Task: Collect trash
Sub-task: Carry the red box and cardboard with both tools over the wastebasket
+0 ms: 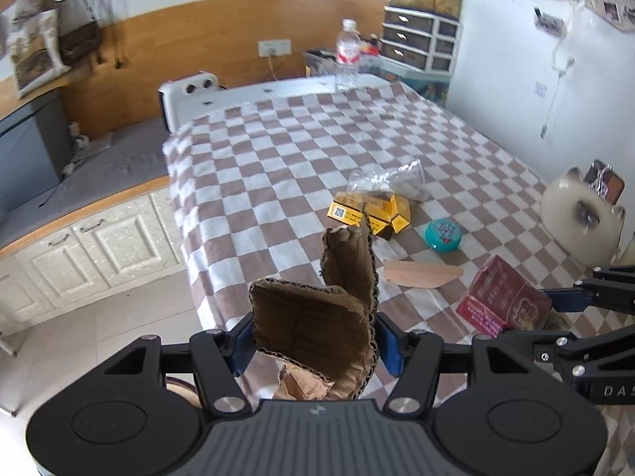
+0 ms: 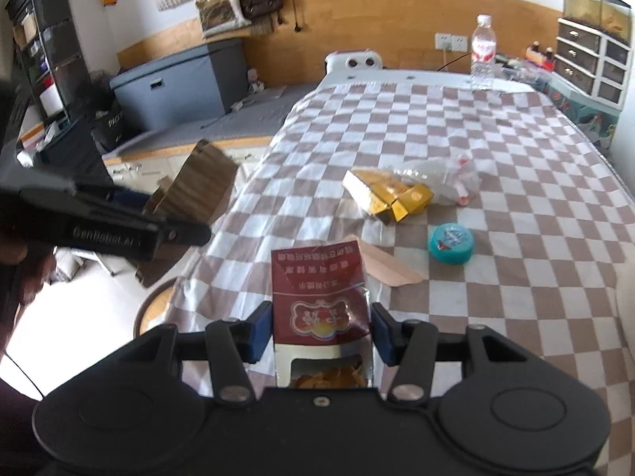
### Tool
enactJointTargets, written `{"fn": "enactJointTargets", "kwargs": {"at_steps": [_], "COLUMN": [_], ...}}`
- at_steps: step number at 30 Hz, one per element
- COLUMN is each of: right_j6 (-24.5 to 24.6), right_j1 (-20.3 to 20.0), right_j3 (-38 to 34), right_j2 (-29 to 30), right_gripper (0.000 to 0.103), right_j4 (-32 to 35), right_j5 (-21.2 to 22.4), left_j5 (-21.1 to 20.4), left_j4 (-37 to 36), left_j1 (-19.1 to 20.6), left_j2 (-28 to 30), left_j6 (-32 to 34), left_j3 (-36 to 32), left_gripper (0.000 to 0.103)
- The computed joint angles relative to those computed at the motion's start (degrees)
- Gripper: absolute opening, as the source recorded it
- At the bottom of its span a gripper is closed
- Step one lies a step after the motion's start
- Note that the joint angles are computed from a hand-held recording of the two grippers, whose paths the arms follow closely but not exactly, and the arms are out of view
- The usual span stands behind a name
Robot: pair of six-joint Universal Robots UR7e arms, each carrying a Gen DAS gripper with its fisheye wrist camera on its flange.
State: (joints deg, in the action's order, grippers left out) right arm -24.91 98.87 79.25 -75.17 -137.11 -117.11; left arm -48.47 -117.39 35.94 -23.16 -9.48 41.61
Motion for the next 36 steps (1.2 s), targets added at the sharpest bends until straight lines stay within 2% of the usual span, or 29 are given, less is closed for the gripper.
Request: {"fn": "enactJointTargets", "kwargs": {"at_steps": [8,17,25,36], "right_j6": [2.8,4.7,6.6,11.2], "right_j1": [1.9,4.3,7.9,11.4], "right_j3": [1.8,4.0,3.7,-0.4], "right_j2": [-2.2,-2.0,1.7,10.6], "right_gripper": [0.053,0.053,0.053,0.053], "right_j4": [-2.2,-7.2,-8.7,-8.0], "right_j5": [-0.4,-3.9,-7.9,-9.2], "left_j5": [4.2,5.0,4.1,4.3], "left_j4": [-6.2,-12.2,-14.8,-14.0], "left_j1": [-3.1,-3.8,-1.9,2.5], "left_j2": [-7.3,-13.7,-18.4,-24.5], "left_j6": [-7.9,-11.4,-11.0,-8.9], "left_j3": [13.1,22.5,26.9,30.1], "left_gripper": [0.061,0.062,0.062,0.062]}}
